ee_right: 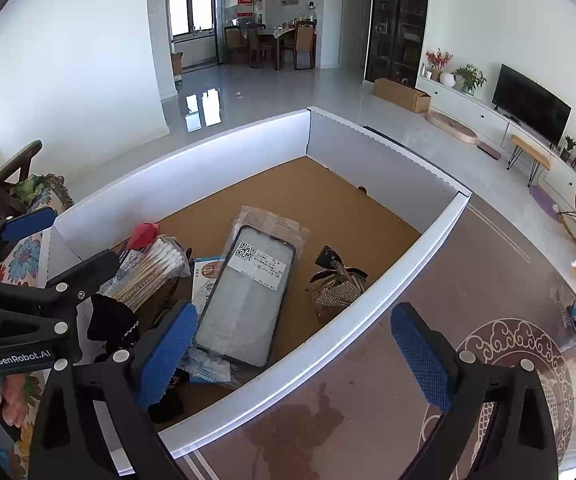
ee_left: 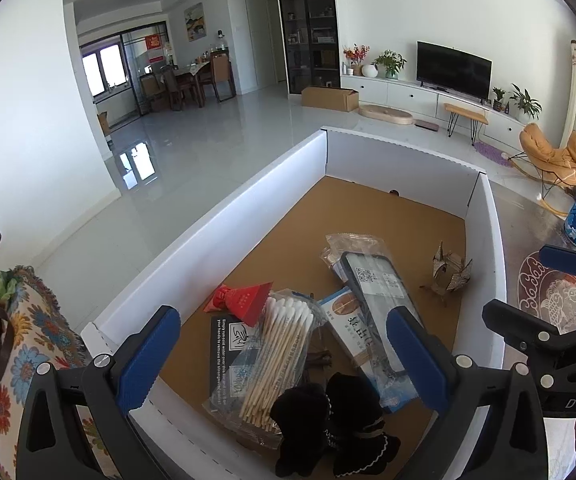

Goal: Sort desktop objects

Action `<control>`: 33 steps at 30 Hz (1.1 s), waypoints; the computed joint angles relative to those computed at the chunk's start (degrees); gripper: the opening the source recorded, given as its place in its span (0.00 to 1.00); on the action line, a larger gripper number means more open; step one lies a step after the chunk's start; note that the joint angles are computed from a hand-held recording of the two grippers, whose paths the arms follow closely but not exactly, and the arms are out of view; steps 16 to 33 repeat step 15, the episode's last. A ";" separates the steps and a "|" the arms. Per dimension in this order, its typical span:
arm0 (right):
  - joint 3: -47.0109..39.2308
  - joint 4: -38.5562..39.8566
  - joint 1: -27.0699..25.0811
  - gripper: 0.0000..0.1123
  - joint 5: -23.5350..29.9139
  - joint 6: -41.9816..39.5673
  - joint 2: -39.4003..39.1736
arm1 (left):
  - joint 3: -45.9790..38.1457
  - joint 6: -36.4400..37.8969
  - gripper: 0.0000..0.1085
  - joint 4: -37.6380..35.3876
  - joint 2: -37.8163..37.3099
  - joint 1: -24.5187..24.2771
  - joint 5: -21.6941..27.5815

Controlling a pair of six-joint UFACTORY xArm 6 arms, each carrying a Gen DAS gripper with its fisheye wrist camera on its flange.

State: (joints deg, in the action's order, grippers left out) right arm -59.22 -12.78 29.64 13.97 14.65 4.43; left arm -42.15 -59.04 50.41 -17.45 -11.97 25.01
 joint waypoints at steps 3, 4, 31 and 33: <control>-0.15 1.02 0.09 0.87 0.31 -0.58 0.14 | -0.31 -0.64 0.95 -0.39 -0.01 -0.38 1.28; -0.18 0.98 0.09 0.87 0.36 -0.55 0.17 | -0.27 -0.63 0.95 -0.67 -0.16 -0.36 1.34; -1.06 0.44 0.38 0.87 0.56 0.42 0.78 | 3.14 -4.69 0.95 -4.94 -3.28 3.58 -5.16; -1.06 0.44 0.38 0.87 0.56 0.42 0.78 | 3.14 -4.69 0.95 -4.94 -3.28 3.58 -5.16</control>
